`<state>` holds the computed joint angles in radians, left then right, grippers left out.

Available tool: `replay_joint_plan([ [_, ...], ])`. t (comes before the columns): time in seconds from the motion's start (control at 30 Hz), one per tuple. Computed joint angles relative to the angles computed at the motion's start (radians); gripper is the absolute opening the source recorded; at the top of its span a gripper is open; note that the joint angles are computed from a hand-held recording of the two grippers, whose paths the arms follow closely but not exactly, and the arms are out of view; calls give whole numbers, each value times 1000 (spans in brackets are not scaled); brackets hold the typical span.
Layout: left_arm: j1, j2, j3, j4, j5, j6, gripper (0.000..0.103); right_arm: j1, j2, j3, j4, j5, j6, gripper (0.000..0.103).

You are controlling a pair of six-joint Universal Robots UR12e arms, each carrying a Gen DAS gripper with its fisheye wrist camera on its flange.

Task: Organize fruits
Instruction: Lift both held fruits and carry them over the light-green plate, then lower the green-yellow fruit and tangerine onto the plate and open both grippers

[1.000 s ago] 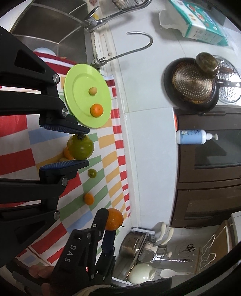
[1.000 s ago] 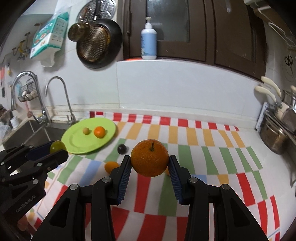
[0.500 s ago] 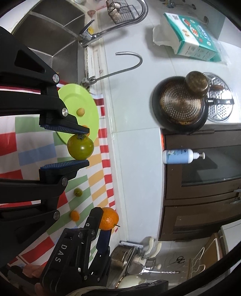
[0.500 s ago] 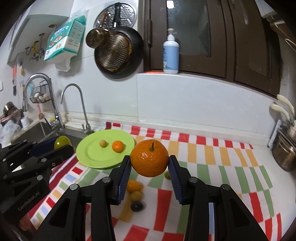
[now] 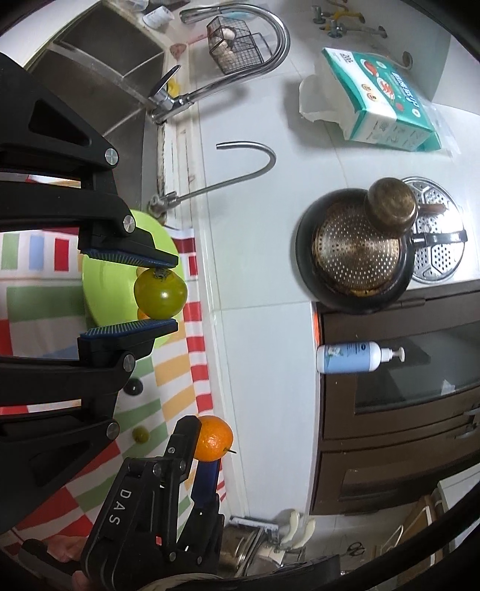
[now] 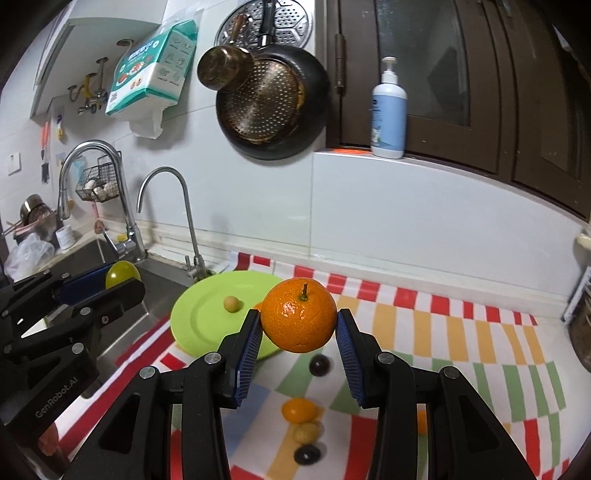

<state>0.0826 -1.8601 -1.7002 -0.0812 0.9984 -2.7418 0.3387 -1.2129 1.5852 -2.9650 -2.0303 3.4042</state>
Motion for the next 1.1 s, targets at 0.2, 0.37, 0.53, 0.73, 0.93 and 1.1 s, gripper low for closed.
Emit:
replay_joint_plan([
  [0.2, -5, -31, 44, -14, 23, -12, 28, -16, 31, -52, 32, 62, -8, 42],
  [0.37, -11, -63, 82, -27, 50, -12, 28, -28, 64, -102, 65, 92, -17, 42],
  [0.53, -19, -96, 120, -69, 60, 10, 28, -44, 97, -152, 120, 131, -7, 42],
  [0.73, -29, -143, 181, -134, 66, 41, 28, -67, 145, -219, 201, 199, 2, 42],
  [0.93, -38, -199, 263, -232, 83, 72, 28, -86, 191, -281, 276, 261, 5, 42],
  [1.1, -49, -244, 318, -289, 117, 87, 28, -99, 230, -335, 332, 292, 5, 42],
])
